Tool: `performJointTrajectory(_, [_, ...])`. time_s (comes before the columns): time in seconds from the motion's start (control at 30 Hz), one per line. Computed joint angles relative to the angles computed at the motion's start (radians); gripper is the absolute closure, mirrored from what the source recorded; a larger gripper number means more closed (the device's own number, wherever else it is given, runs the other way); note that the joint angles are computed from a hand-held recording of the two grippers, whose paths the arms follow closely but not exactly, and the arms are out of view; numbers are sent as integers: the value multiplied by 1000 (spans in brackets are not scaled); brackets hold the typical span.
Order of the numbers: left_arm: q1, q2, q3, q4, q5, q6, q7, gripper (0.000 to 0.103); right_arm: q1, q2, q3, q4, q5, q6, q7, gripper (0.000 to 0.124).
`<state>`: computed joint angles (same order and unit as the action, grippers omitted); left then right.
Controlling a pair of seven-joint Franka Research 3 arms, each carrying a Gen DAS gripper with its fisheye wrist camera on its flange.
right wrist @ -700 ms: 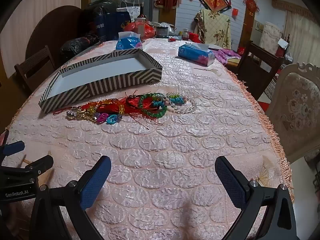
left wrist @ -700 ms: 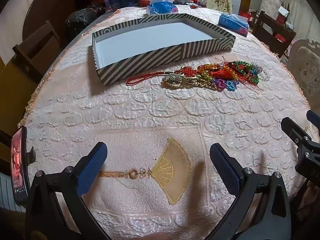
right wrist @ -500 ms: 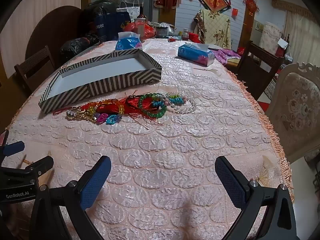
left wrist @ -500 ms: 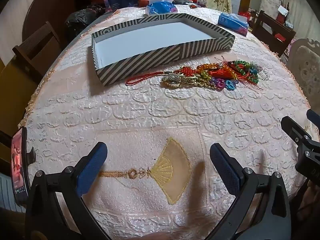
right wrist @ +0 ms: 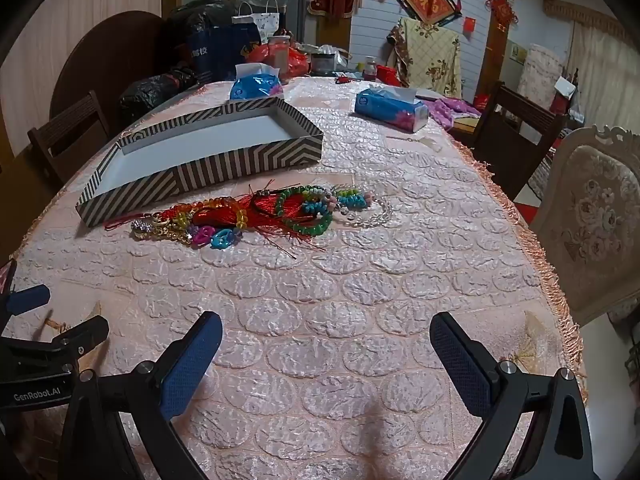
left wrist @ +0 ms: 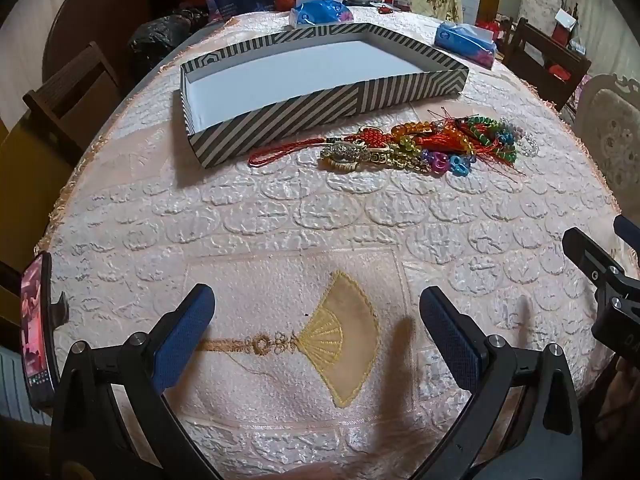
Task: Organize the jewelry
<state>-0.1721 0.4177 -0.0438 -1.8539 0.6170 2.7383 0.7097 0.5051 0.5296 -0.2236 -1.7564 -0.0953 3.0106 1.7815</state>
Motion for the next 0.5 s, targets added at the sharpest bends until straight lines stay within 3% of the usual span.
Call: performJointTrajectory(0.5, [7, 1, -13, -3, -44, 18, 51, 0, 4, 2, -5, -2, 1, 8, -1, 21])
